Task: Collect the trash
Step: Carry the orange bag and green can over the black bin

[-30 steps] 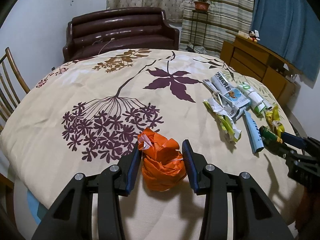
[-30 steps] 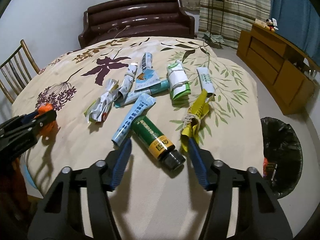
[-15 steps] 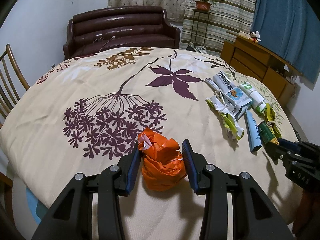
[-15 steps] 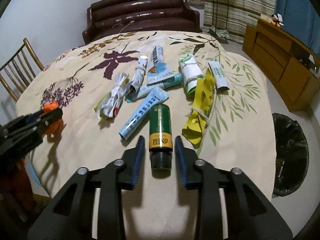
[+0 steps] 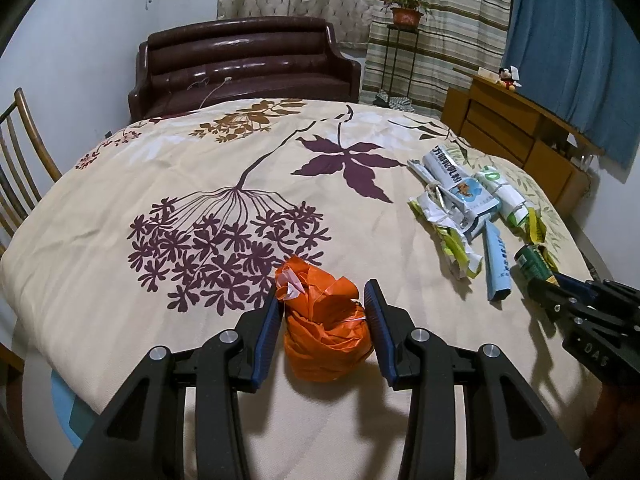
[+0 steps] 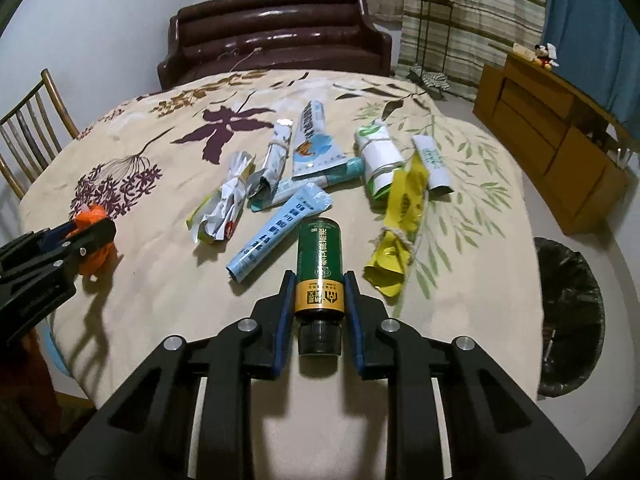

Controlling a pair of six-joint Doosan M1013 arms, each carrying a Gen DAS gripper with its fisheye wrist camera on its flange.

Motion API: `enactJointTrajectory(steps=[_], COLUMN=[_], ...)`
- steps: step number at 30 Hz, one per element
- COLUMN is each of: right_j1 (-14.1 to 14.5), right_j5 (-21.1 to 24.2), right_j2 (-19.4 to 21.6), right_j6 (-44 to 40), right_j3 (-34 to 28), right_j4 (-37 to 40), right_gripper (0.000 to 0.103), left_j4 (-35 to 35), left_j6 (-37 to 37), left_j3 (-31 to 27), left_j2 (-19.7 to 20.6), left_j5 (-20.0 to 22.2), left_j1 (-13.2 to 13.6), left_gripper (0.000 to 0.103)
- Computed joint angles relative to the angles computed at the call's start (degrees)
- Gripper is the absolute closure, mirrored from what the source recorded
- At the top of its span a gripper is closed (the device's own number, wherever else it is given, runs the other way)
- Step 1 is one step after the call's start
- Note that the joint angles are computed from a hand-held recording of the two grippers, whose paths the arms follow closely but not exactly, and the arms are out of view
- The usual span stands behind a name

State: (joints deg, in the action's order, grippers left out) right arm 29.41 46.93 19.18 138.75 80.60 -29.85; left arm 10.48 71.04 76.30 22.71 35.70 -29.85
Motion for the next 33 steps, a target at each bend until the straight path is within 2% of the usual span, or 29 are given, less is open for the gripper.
enactJointTrajectory(steps=[8,14,23,28,33], right_j1=[0.5,-0.1,-3.2,-5.4,-7.7], right_j5=[-0.4,0.8,4.1,5.7,5.9], right_j2=[-2.7,-5.1,-9.0,-10.8,-12.2], right_j6=[7.8,13.5,21.4,24.7,26.7], right_j3=[2.8,5.5,10.2,12.7,15.2], right_j4=[-7.9,-13.4,-19.4,-21.3,-21.3], right_gripper=[0.080,0.080,0.080,0.080,0.080], left_j4=[1.4,-0.1,-7.5,-12.4,-14.3], left_j6=[-1.0,0.5,10.5,16.6,20.6], left_j3=[1.3,1.0,-3.6,-7.7,-12.0], left_j2=[-1.3,-1.5,1.0,3.7,6.7], left_j5=[-3.6,-6.1,-8.1,-6.9,-4.4], left_j1=[-1.3,-2.8,-6.4,-8.8,-11.0], left_gripper=[0.061,0.061,0.061,0.061,0.061])
